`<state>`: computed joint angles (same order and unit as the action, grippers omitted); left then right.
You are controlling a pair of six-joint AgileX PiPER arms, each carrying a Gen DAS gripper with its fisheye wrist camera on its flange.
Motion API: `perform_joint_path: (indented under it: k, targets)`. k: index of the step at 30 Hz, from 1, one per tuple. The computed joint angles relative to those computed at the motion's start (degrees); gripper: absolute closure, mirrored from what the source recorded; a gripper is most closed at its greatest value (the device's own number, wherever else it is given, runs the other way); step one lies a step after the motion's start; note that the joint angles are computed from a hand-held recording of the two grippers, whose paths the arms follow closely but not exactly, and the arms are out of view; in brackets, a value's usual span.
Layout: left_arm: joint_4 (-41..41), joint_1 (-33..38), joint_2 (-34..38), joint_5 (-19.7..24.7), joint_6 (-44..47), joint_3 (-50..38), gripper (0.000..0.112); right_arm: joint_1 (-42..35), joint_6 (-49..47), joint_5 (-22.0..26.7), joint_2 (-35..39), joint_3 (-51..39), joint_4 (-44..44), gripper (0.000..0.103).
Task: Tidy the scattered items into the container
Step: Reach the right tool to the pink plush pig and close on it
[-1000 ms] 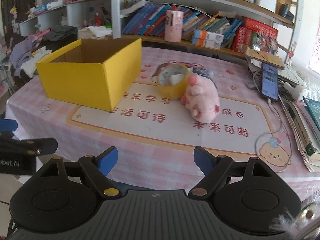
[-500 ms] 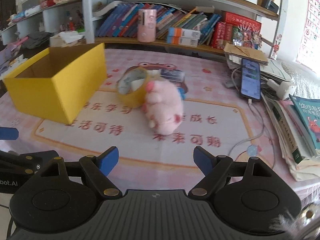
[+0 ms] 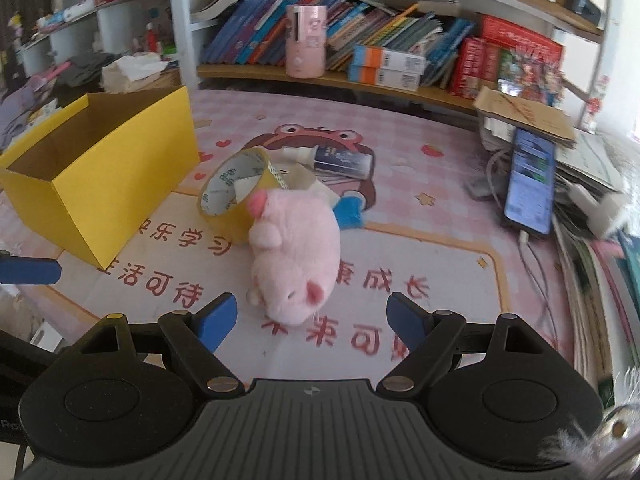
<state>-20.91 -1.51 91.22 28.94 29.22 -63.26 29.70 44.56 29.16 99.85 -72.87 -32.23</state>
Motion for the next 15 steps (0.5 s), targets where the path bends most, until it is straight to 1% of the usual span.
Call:
perform_joint_path:
  k: [2,6,10,15]
  targets:
    - [4.29,-1.63,0.80,-0.12,-5.80,-1.11,0.013,-2.36,-7.97,-1.68,1.23,-1.51,6.04,0.021]
    - [13.26,-4.87,2.62,0.45,-17.18,-3.60,0.013,-6.39,-24.38,-2.76,4.24,-5.14,19.86,0.021]
    - [21.60,-7.57,3.69,1.84,-26.60,-5.48,0.013,-9.61,-38.52,-1.52,8.05,-9.72,32.95,0.021]
    - [29.21,-9.59,5.01,3.88,-35.35,-7.76,0.013,-12.01,-49.14,1.54,12.76,-15.77,43.73,0.021]
